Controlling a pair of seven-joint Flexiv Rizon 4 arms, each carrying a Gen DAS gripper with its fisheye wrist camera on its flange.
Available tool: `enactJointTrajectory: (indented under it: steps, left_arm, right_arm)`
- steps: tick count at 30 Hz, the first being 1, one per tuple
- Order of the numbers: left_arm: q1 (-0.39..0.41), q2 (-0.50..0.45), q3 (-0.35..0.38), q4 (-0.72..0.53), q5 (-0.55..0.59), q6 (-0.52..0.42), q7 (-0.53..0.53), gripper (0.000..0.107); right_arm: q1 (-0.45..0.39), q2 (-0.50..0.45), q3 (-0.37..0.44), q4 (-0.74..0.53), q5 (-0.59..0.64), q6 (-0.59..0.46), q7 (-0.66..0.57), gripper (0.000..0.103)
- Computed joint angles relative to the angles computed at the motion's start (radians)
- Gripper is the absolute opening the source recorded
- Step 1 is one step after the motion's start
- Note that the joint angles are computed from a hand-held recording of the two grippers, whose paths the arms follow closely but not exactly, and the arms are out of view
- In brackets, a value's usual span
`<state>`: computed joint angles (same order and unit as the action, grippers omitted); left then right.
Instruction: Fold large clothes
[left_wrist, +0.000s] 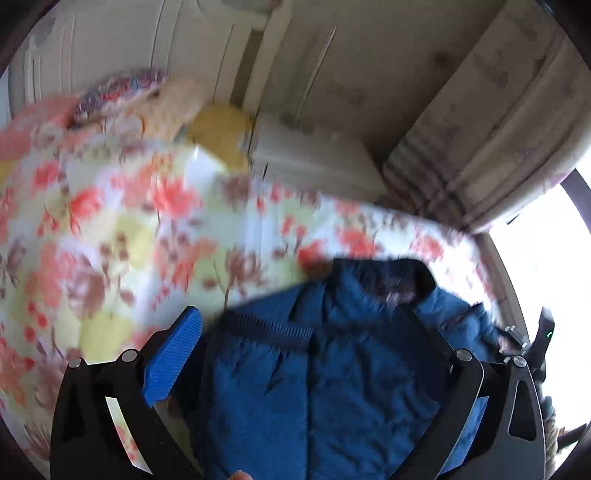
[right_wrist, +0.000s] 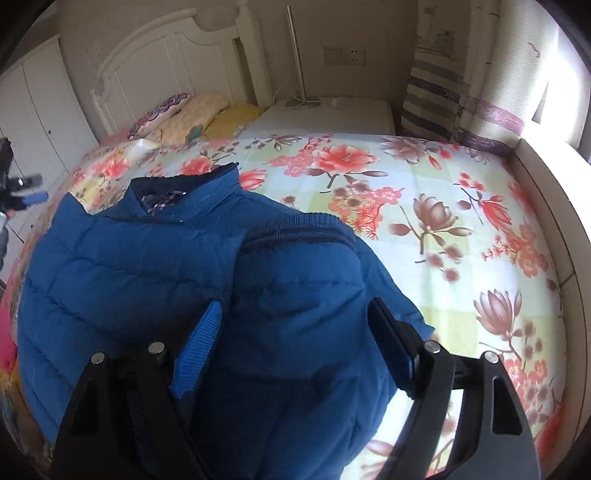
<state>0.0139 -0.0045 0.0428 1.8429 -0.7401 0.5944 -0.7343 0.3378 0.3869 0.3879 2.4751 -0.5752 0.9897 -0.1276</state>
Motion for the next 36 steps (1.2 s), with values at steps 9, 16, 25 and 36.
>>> enactJointTrajectory:
  steps: [9,16,25,36]
  left_arm:
    - [-0.022,0.029,0.014,0.097,0.124,0.044,0.172,0.099]
    - [0.019,-0.067,0.001,0.079,0.140,-0.001,0.193,0.098]
    - [0.002,0.071,0.032,0.234,-0.152,0.081,0.390,0.019]
    - [0.033,0.037,0.033,0.077,-0.161,-0.056,0.304,0.019]
  right_arm:
    - [-0.066,0.023,-0.006,0.086,-0.019,0.201,0.071,0.085]
    - [-0.107,0.014,0.009,0.096,-0.070,0.248,0.116,0.086]
    - [-0.047,0.157,0.111,-0.007,-0.191,-0.086,0.123,0.006]
    - [-0.064,0.139,0.060,-0.149,-0.187,-0.158,0.029,0.006]
